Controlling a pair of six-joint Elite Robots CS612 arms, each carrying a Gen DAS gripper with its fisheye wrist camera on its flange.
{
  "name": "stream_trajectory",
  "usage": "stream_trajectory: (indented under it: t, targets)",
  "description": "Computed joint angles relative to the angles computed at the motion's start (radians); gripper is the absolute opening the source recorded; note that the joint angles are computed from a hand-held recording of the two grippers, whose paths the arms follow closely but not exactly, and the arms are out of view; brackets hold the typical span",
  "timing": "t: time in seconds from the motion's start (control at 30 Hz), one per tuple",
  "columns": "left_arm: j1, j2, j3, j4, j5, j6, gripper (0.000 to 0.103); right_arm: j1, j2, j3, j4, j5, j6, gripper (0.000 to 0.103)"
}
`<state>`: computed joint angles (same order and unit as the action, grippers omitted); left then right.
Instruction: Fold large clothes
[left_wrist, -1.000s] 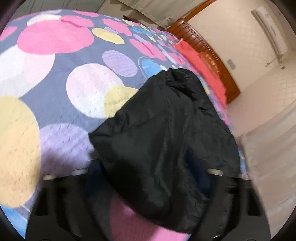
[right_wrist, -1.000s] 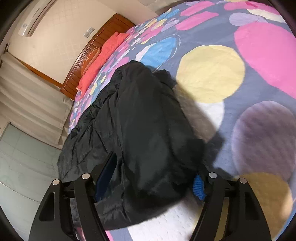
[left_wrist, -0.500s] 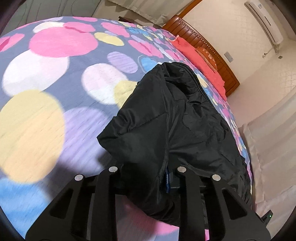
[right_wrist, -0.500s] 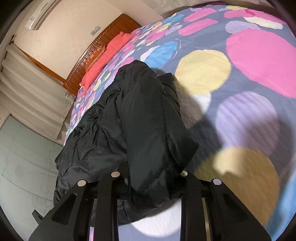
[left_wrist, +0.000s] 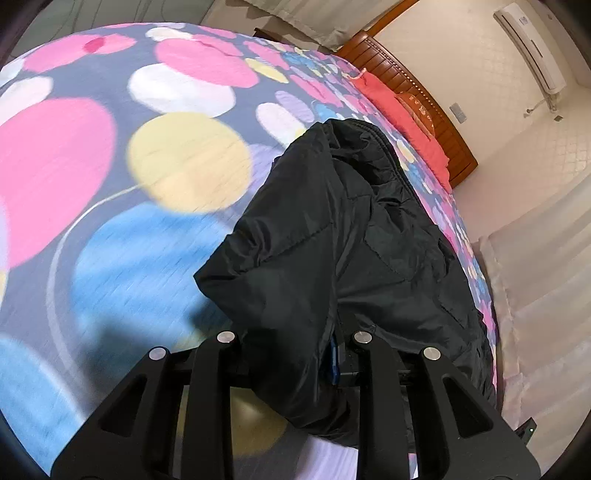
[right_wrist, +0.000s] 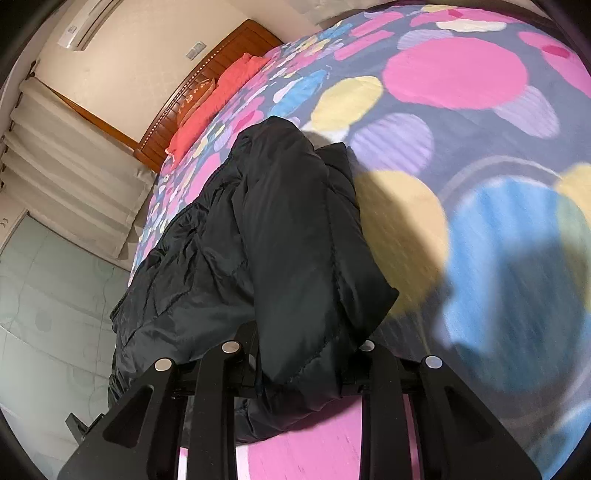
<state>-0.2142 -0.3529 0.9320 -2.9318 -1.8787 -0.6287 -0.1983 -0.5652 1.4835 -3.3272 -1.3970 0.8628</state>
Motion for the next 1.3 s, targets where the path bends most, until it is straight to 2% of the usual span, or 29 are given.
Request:
stream_trajectory:
  t: [0.23,0.43,0.63,0.77,0.97,1.13,1.3]
  targets:
    - [0.008,-0.061,0.130,-0.056,-0.020,0.021,0.025,-0.001,-0.030,0.077,-0.041,0.018,0.003,0.026]
    - [0.012,-0.062,0.139,-0.061,-0.037,0.030,0.027,-0.004,-0.027,0.087,-0.063,0.036,0.027,0.029]
    - [0.016,-0.078,0.161,-0.052,-0.025,0.047,0.043,-0.006,-0.037,0.110,-0.067,0.044,0.043,0.039]
    - [0.020,-0.102,0.197,-0.054,-0.021,0.080,0.054,-0.004,-0.056,0.145,-0.074,0.043,0.034,0.043]
    - [0.040,-0.123,0.235,-0.054,-0.060,0.115,0.060,0.006,-0.092,0.202,-0.071,0.036,0.010,0.043]
    - [0.052,-0.148,0.272,-0.048,-0.078,0.157,0.060,0.029,-0.129,0.233,-0.030,0.020,-0.032,0.043]
    - [0.061,-0.165,0.278,-0.037,-0.086,0.245,0.061,0.084,-0.171,0.219,0.091,-0.088,-0.179,0.043]
